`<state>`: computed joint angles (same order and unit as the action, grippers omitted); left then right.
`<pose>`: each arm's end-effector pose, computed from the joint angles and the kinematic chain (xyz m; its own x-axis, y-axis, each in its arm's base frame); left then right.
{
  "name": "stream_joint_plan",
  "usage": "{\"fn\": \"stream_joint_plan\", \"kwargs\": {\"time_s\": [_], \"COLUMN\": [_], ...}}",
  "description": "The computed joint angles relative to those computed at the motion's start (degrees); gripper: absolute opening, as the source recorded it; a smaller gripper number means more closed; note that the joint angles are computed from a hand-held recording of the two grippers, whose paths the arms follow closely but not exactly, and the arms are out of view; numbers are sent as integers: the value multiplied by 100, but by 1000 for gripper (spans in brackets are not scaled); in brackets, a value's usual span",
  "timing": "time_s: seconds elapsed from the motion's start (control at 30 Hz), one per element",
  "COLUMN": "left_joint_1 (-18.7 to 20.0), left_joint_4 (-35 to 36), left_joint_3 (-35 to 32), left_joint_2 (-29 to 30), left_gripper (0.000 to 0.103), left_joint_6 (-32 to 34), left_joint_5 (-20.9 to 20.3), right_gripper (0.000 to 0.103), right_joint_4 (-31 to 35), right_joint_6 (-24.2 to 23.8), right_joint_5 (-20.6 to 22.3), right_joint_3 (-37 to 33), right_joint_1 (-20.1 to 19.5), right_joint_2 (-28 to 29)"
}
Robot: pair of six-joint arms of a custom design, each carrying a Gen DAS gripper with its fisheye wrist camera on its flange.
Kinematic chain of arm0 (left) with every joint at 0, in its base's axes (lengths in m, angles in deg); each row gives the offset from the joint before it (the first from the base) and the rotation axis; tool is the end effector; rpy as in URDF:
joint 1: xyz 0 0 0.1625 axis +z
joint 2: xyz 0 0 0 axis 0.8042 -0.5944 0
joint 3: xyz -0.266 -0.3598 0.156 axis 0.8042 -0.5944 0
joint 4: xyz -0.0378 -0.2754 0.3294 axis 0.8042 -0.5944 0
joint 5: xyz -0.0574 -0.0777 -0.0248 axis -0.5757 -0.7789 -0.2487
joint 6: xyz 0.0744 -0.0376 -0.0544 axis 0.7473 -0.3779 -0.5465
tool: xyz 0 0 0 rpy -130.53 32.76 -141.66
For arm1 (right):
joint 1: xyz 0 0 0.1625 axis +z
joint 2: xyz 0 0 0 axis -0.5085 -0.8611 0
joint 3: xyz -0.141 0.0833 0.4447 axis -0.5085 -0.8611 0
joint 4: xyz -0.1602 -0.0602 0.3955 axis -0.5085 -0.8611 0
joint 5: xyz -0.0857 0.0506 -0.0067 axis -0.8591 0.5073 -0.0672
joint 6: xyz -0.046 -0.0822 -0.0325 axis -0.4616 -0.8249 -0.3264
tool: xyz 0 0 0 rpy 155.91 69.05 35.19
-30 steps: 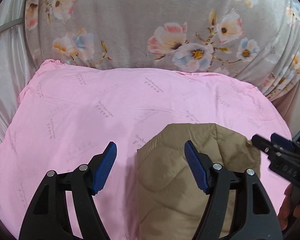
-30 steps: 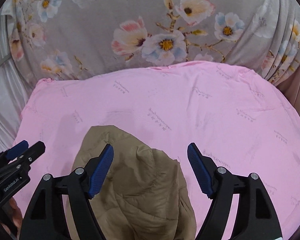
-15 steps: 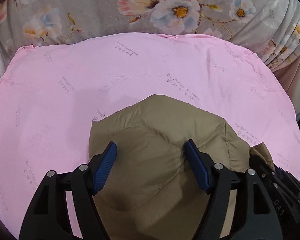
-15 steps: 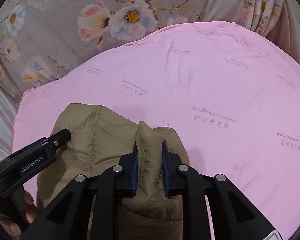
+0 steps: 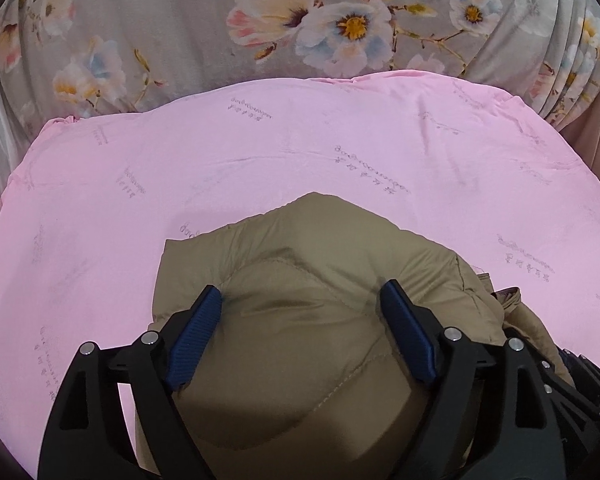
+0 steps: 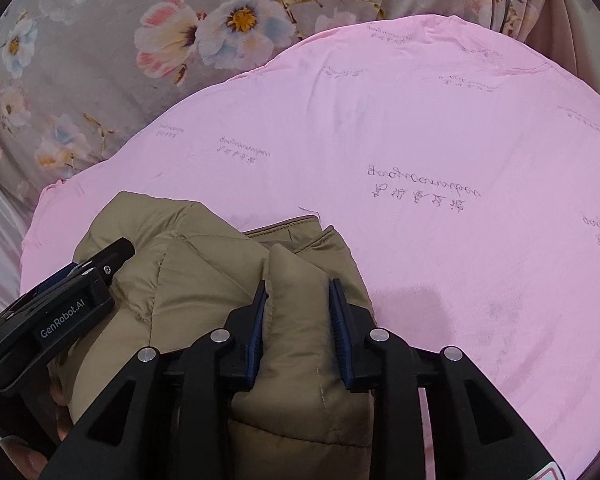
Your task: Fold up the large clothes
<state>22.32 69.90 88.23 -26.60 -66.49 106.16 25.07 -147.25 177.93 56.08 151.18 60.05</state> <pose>-0.0133 -0.7251 0.3100 -0.5168 0.6257 -0.5842 0.8385 0.5075 -0.1982 0.3982 -0.5937 -0.1145 -0.7164 0.6487 0.2569 0.0243 0.3912 -0.9200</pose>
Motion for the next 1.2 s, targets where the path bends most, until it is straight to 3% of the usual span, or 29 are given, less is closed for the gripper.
{"fn": "stream_joint_plan", "kwargs": {"time_s": [0.3, 0.83, 1.07, 1.13, 1.2], "left_joint_1": [60, 23, 23, 40, 89], "left_joint_4": [-286, -787, -620, -377, -141], "left_joint_3": [110, 412, 313, 224, 254], "left_joint_2": [28, -55, -26, -64, -268], "left_gripper": [84, 85, 86, 86, 86], "left_joint_6": [40, 121, -2, -68, -114], "left_joint_5": [88, -10, 27, 48, 155], "right_gripper": [29, 30, 33, 40, 44], "right_joint_4": [-416, -639, -1169, -803, -1084], "right_joint_6": [-320, -409, -451, -46, -271], "right_joint_5": [-33, 38, -333, -133, 270], "right_joint_3": [101, 198, 805, 762, 910], "right_joint_1": [-77, -103, -124, 40, 322], "right_joint_2": [-28, -49, -403, -405, -475]}}
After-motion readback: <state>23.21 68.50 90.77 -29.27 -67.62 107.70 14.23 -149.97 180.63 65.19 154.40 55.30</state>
